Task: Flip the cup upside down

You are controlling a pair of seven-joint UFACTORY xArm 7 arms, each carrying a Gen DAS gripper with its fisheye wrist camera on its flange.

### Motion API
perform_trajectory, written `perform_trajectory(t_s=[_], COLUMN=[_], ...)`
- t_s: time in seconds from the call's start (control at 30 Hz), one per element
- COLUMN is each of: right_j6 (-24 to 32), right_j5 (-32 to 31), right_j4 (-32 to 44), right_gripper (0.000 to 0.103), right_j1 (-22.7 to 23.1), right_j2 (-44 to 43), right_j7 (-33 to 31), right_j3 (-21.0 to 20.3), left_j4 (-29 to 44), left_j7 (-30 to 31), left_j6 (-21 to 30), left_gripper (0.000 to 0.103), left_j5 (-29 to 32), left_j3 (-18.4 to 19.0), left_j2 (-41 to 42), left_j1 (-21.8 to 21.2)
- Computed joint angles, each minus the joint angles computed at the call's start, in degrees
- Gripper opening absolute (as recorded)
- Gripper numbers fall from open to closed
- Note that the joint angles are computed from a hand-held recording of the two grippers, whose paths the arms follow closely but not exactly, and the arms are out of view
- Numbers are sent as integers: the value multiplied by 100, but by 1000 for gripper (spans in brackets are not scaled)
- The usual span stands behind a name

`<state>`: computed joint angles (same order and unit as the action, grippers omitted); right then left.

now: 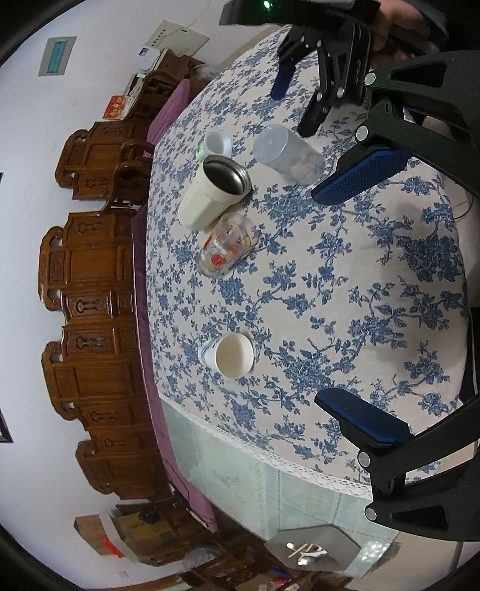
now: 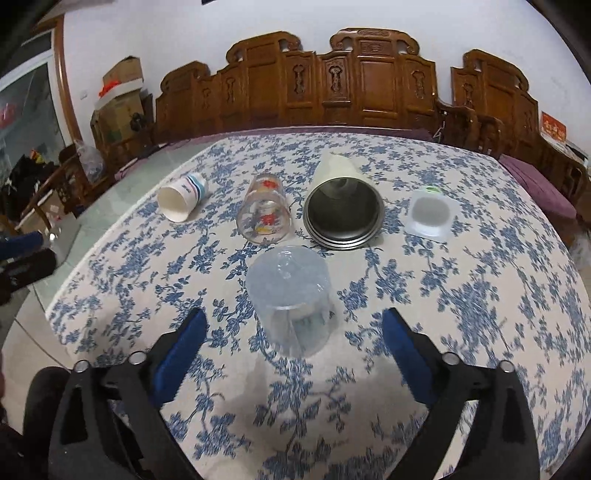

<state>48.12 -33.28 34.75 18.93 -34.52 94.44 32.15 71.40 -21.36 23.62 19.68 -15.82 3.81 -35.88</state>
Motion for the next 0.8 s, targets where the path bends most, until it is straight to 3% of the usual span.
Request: perform_trajectory(t_s=[0.43, 0.63, 0.8], right_j6=[1353, 1927, 2577], right_j5=[980, 1159, 1010], right_j4=[70, 325, 906], right_gripper=[100, 100, 100], right_j1=[665, 700, 470], right_j2=[-1025, -1376, -1522], right_j7=[-65, -19, -180], right_j3=[312, 669, 1116], left_j4=[-474, -719, -936], left_j7=[-944, -1245, -1468], left_j6=[113, 174, 125], left_gripper=[95, 95, 95], left_j5=[547, 679, 711], left_j3=[-225, -420, -644], left_j2=[-376, -782, -1277], left_j1=[-209, -180, -62])
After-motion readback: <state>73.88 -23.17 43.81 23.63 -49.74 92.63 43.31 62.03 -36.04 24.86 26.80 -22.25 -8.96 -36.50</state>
